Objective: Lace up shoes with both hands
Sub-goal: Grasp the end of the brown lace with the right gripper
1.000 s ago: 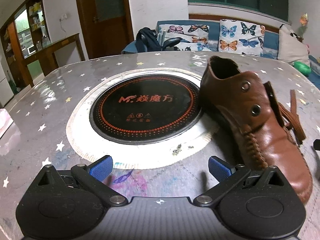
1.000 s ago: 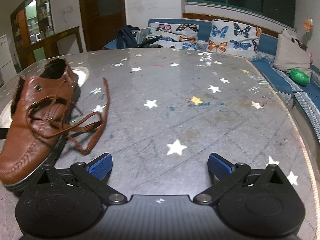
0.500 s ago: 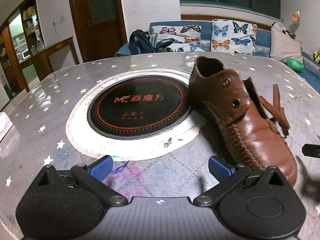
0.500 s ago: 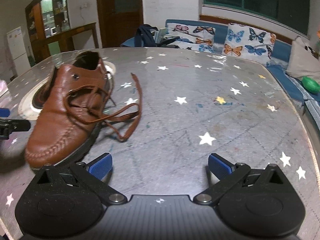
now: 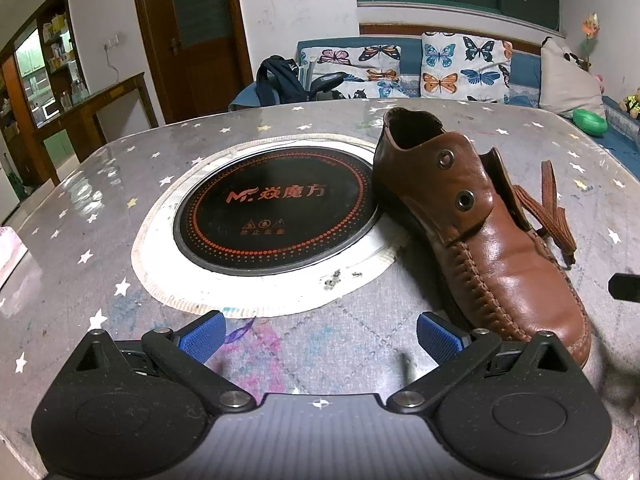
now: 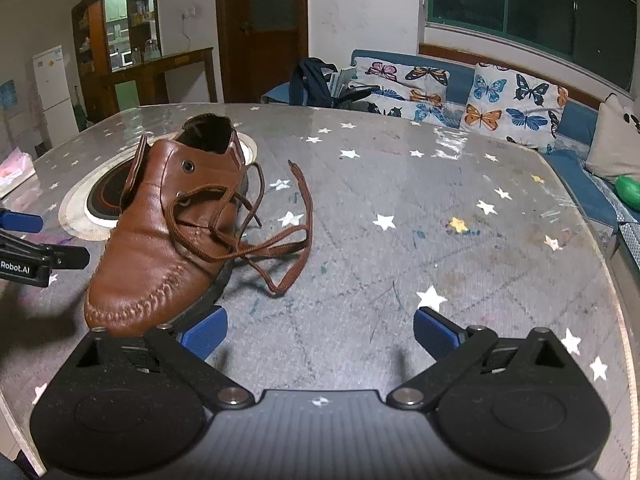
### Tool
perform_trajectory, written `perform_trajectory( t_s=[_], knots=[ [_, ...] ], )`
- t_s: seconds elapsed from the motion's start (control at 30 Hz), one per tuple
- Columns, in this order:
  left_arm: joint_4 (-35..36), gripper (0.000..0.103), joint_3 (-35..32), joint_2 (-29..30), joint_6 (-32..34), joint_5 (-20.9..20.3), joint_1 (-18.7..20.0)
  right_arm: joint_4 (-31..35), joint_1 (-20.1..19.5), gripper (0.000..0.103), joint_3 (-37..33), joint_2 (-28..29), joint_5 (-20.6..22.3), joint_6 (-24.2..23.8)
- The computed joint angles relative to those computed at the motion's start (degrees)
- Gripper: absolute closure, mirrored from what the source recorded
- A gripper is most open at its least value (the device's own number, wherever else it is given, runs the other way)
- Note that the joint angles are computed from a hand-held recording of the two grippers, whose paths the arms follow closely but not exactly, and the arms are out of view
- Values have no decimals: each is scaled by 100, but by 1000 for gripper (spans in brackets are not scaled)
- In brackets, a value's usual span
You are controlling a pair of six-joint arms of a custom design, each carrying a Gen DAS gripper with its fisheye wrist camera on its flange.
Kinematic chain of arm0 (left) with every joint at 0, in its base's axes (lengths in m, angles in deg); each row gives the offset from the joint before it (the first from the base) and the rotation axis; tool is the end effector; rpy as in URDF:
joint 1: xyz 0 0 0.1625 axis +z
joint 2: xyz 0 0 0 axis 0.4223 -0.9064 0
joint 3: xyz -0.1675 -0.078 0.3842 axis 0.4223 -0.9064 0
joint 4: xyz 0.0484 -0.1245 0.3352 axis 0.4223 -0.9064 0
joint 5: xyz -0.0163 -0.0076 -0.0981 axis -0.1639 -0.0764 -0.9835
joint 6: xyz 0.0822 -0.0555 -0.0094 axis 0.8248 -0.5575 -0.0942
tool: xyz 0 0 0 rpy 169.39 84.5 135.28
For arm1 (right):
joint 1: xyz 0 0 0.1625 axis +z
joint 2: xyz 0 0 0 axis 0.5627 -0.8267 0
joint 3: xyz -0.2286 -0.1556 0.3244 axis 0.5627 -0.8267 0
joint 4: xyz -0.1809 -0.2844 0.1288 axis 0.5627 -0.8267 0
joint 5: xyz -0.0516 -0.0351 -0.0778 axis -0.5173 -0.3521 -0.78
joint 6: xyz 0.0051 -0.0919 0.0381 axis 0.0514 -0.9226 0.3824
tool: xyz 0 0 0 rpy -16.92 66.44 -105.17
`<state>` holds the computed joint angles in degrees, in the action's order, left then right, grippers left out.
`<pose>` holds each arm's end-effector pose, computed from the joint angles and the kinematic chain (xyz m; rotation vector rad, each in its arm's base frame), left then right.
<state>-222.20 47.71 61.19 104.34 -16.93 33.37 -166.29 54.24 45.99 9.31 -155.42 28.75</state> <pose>-0.2837 -0.8404 0.0623 0.8618 2.2009 -0.7677 0.0675 -0.7360 0.2984 0.3517 -2.1716 1.0106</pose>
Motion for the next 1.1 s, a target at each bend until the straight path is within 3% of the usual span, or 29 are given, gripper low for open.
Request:
perform_trajectory(
  t_s=[0.23, 0.47, 0.83, 1.03, 1.1],
  knots=[
    [102, 0, -222, 89, 14, 4, -7, 132, 0, 7, -276, 62, 37, -10],
    [225, 0, -547, 225, 18, 34, -7, 430, -47, 19, -932, 268, 83, 56],
    [533, 0, -961, 395, 3, -52, -5, 2293, -193, 46, -3075, 1094, 378, 495],
    [673, 0, -1227, 508, 10, -101, 7, 3068, -205, 58, -3943, 1528, 406, 434],
    [730, 0, -1310, 546, 5, -97, 11, 3234, -232, 68, -4112, 1622, 435, 460]
  ],
)
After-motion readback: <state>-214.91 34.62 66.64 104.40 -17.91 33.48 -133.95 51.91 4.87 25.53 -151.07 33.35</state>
